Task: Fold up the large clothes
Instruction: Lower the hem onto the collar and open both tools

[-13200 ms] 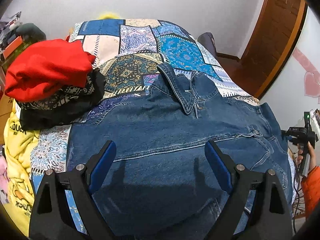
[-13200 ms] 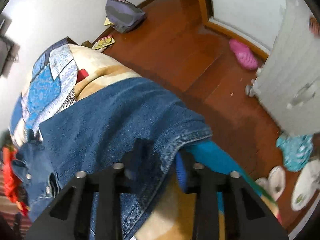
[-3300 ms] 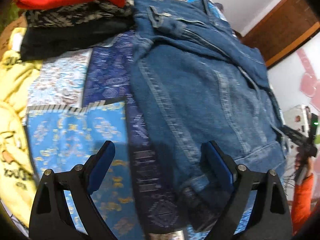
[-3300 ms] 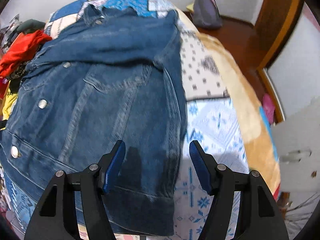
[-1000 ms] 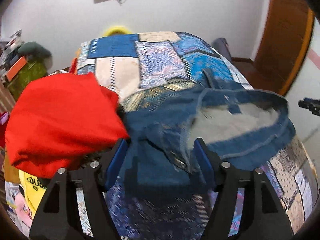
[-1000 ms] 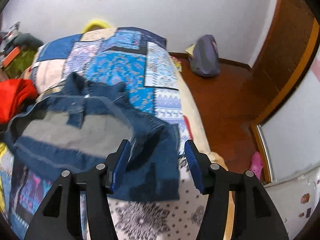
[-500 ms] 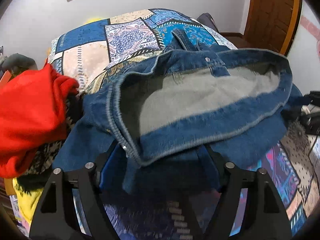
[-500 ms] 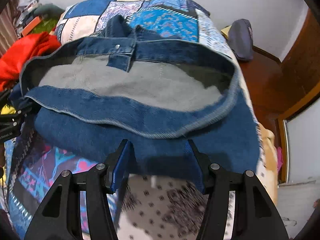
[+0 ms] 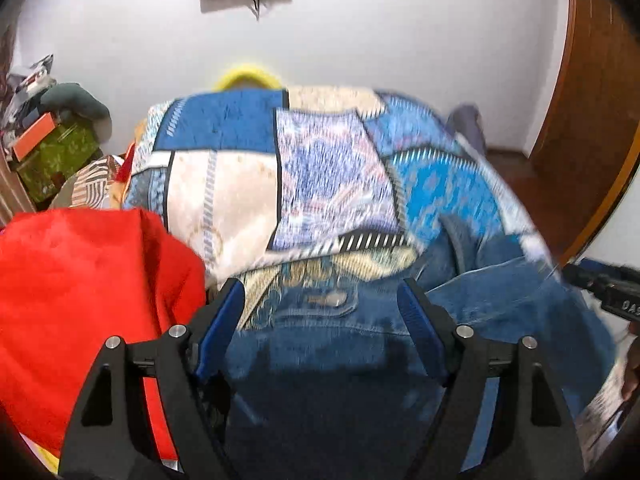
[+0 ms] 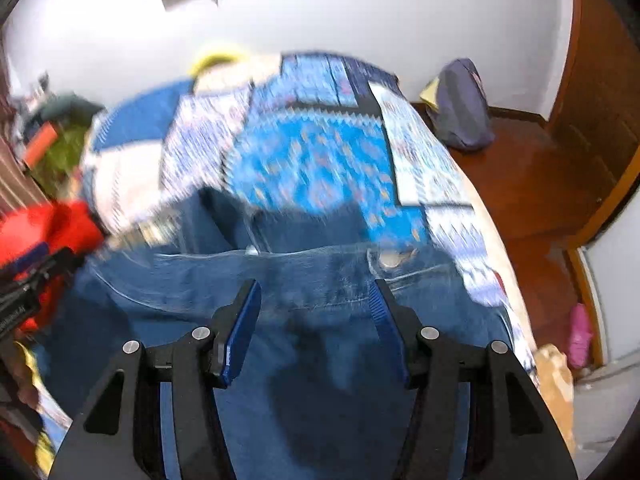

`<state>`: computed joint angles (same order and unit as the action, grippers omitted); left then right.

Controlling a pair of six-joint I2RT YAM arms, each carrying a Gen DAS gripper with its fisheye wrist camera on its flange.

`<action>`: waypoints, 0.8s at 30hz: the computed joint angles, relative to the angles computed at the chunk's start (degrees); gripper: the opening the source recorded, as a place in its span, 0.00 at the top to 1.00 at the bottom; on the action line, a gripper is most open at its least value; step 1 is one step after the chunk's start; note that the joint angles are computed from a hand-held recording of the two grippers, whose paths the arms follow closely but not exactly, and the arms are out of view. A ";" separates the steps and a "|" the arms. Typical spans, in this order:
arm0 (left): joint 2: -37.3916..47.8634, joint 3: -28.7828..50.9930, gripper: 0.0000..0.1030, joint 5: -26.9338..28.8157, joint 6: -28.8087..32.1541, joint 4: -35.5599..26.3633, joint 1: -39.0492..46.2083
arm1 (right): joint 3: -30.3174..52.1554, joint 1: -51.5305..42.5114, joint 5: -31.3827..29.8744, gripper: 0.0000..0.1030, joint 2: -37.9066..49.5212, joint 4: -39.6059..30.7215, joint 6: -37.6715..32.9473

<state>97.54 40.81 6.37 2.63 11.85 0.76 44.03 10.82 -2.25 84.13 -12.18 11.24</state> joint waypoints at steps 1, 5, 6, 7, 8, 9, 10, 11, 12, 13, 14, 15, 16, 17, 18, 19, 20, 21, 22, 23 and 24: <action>-1.04 -0.14 0.24 1.08 0.17 -0.61 0.56 | 0.00 0.35 -0.20 0.49 -0.53 -0.21 -0.06; -3.79 -1.79 0.24 2.87 1.61 -2.55 1.02 | -1.97 3.21 1.68 0.49 -2.45 -0.67 -1.21; -4.24 -2.63 0.24 3.04 1.74 -2.49 0.76 | -2.62 3.89 2.06 0.49 -3.02 -1.10 -1.77; -5.09 -3.73 0.24 3.42 2.05 -2.70 0.69 | -3.41 4.09 2.13 0.49 -3.89 -1.59 -2.54; -5.60 -4.66 0.24 3.75 2.46 -2.99 0.42 | -4.30 5.14 2.70 0.49 -4.60 -1.92 -2.81; -6.26 -5.89 0.24 4.02 2.93 -3.20 0.06 | -5.26 5.82 2.92 0.49 -5.33 -2.10 -3.15; -6.96 -7.15 0.24 4.13 3.47 -3.37 -0.30 | -6.22 6.64 3.10 0.49 -5.72 -2.05 -3.50; -7.34 -8.51 0.24 4.09 3.98 -3.32 -0.88 | -7.43 7.87 3.38 0.49 -6.12 -1.94 -3.57; -7.53 -9.83 0.24 3.96 4.19 -3.10 -1.50 | -8.25 8.16 3.11 0.49 -6.38 -1.90 -4.08; -7.39 -10.84 0.24 3.88 4.39 -2.86 -1.98 | -9.23 9.17 3.19 0.49 -6.53 -2.05 -4.20; -6.81 -11.97 0.24 3.86 4.58 -2.65 -2.61 | -10.15 10.17 3.27 0.49 -6.04 -1.92 -4.35; -6.14 -12.67 0.24 3.97 4.72 -2.32 -2.93 | -11.18 11.16 3.76 0.49 -5.47 -1.47 -4.48; -5.51 -13.46 0.24 4.16 4.83 -1.86 -3.15 | -11.96 12.19 4.75 0.49 -5.11 -1.12 -4.33; -4.42 -14.58 0.24 4.23 4.88 -0.98 -3.52 | -13.18 13.61 6.48 0.49 -4.28 -0.27 -4.23; -3.77 -15.46 0.24 4.00 4.88 -0.05 -3.79 | -14.33 14.56 7.68 0.49 -4.06 0.53 -4.07; -2.97 -16.25 0.24 3.58 4.86 0.96 -4.07 | -16.35 15.21 8.69 0.49 -5.12 2.34 -3.88; -1.87 -17.22 0.24 2.67 4.83 2.23 -4.53 | -18.63 15.48 9.51 0.47 -7.08 4.29 -3.52; -1.53 -18.46 0.23 1.83 4.88 4.32 -4.87 | -19.61 15.47 10.20 0.40 -8.39 4.26 -3.17; -1.97 -20.19 0.21 1.00 5.06 6.73 -5.13 | -19.89 15.27 10.58 0.34 -9.24 3.38 -2.90; -2.83 -21.88 0.19 0.32 5.24 8.16 -5.23 | -20.28 14.65 10.29 0.32 -10.43 2.47 -2.62; -3.48 -22.68 0.18 0.43 5.17 8.14 -4.93 | -20.71 13.38 8.88 0.31 -11.55 1.78 -2.55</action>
<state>94.06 18.14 6.80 7.80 19.98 -4.17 23.32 24.20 6.63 72.58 -10.40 8.68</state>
